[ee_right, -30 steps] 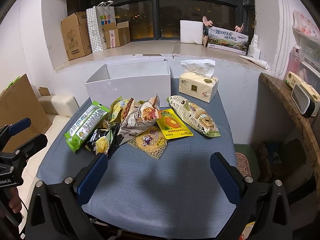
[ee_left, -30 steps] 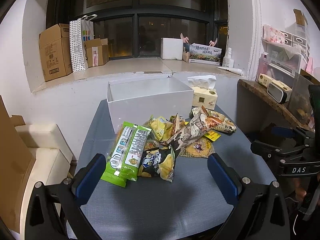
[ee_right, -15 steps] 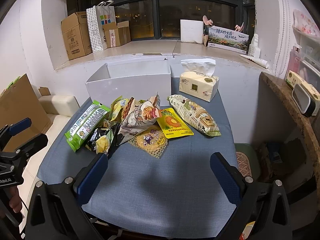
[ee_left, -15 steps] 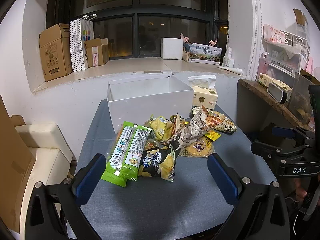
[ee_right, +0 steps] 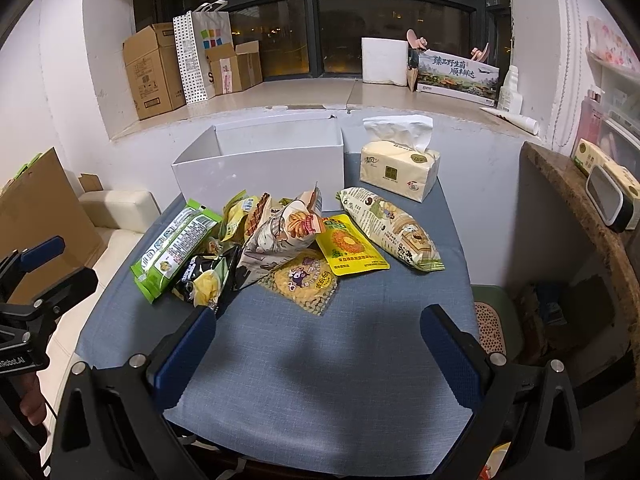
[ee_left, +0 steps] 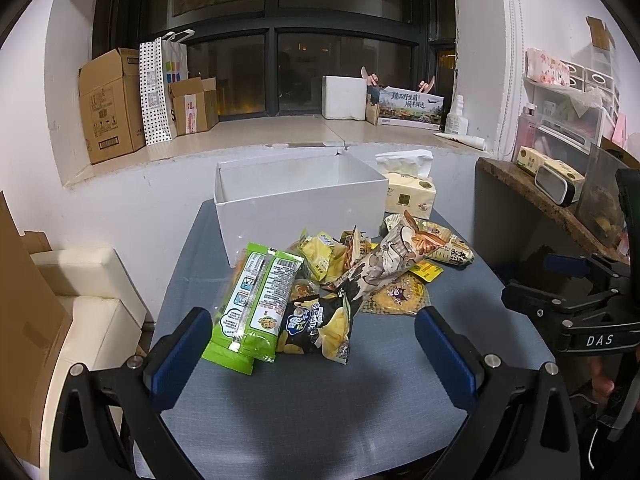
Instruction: Organize snacks
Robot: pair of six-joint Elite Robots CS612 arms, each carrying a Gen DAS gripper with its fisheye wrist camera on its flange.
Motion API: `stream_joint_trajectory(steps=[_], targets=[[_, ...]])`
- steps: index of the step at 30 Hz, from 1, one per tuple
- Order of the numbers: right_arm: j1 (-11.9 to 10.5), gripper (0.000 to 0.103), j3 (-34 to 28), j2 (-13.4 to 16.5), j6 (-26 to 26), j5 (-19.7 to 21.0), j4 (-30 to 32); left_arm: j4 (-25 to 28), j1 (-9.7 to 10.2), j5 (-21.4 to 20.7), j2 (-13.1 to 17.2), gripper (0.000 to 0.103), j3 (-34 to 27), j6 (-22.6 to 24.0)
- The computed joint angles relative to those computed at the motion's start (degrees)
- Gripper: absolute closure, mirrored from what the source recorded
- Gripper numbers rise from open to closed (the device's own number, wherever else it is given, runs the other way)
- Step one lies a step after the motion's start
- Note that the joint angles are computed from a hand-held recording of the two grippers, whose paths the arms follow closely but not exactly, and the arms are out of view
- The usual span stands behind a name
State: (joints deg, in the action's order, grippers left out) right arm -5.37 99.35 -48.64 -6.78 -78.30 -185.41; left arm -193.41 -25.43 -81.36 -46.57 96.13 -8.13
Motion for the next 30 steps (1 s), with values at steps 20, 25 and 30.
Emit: stream_joint_trajectory(steps=[20,25,30], targets=[[-0.8,0.0,-4.4,2.7,-0.6,-1.1,2.1,-1.6,0.54,-1.7,0.8,0.0,-0.3,-1.3],[-1.8,0.0,-12.5,7.0,-0.4,-1.7,8.3,-1.2,1.01,-2.8,1.4,0.0,-0.7,-1.9],[-1.9,0.0,-24.4,13.3,-3.9,-3.1,18.1,-0.7,1.56,-4.0,2.0,0.0,-1.2,-2.2]])
